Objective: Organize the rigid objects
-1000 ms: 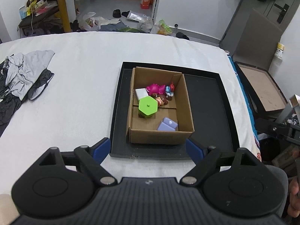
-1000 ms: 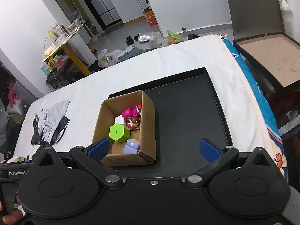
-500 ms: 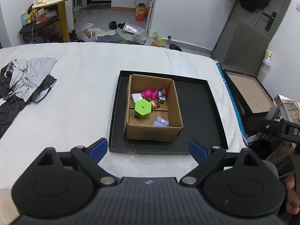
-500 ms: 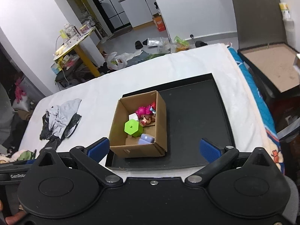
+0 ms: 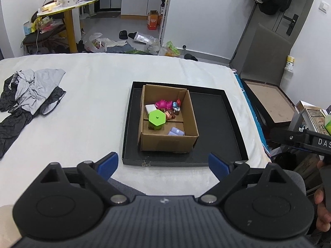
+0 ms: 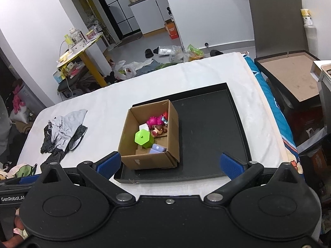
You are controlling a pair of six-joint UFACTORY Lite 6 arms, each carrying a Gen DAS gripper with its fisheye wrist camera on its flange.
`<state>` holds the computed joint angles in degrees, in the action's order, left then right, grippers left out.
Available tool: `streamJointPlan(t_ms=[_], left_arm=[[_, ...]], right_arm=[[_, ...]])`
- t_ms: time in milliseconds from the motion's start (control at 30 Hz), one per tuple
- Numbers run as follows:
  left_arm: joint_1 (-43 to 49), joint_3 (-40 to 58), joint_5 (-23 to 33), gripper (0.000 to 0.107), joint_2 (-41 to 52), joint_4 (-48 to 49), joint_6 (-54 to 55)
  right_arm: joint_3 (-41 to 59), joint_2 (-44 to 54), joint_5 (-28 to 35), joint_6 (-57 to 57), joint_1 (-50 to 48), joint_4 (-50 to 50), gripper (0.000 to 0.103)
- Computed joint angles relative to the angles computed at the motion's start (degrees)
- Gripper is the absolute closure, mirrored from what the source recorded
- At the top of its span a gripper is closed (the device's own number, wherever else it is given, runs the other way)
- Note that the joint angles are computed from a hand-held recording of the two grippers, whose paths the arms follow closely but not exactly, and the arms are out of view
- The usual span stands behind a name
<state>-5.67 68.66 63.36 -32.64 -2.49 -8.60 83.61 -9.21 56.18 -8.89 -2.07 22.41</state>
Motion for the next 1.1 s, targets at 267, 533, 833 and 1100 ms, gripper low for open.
streamJointPlan(t_ms=[267,533,833,1100], left_arm=[[-0.4,-2.3,0.7,0.014,-2.6,0.1,-0.8],[-1.5,-3.2,1.1,0.013,-3.6,0.9,-2.1],[-1.9,-3.7,1.4,0.013,-3.4,1.3,-2.0],[-3.2,-4.4,1.5,0.013,-3.3,2.5,-3.2]], right_arm=[[-2.7,-2.6,0.2,-0.6,-0.4,0.1,0.000],[-4.1,-4.1,0.7,-1.4,-0.7,0.5,0.000],[-4.4,-4.4,0.8,-1.6,-0.8,0.5,0.000],[-6.2,-5.0,0.5,-2.1,-1.2,0.2,0.000]])
